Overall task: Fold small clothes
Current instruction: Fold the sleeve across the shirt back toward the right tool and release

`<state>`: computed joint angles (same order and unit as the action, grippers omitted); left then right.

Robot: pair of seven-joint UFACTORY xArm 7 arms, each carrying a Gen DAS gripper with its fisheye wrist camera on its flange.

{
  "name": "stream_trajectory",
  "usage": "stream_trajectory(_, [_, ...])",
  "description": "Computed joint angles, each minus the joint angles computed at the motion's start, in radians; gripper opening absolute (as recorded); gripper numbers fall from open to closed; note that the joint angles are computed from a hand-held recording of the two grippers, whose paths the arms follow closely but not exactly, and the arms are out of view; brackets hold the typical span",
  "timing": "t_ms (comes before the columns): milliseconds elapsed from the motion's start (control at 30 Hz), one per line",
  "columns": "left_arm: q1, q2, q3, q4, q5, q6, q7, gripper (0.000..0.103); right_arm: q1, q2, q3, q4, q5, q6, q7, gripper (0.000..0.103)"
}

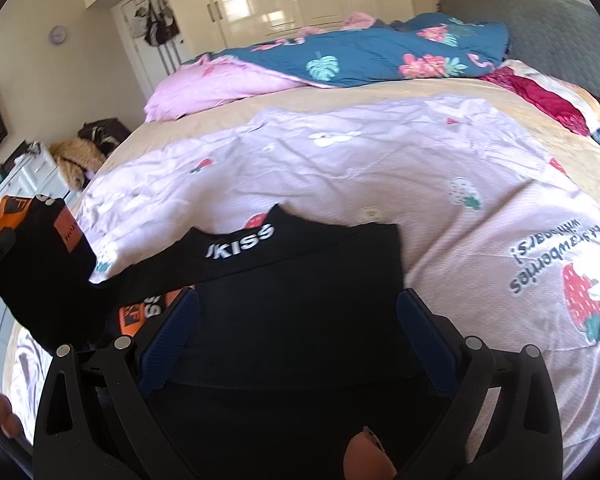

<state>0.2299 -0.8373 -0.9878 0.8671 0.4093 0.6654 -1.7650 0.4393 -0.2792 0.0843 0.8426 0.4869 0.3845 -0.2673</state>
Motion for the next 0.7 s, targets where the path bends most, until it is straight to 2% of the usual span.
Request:
stream_trajectory(100, [0.034,0.040,-0.029,0.008,0.020,-0.059,0.009,0.008,-0.016,-0.003,-0.018,-0.002,0.005,0.002,0.005,0.099])
stream_trajectory(200, [0.045,0.090,-0.039,-0.016,0.025,-0.156,0.011,0.008,-0.034,-0.001,-0.030,0.002,0.010,0.004,0.017,0.099])
stream_trajectory(500, [0.103,0.303,-0.118,-0.021,0.070,-0.268,0.007,0.008,-0.067,0.011,-0.037,0.007,0.016,0.013,0.036,0.099])
stream_trajectory(700, [0.199,0.508,-0.232,0.020,0.186,-0.344,0.001,0.010,-0.066,0.038,-0.040,0.020,0.043,0.049,0.021,0.099])
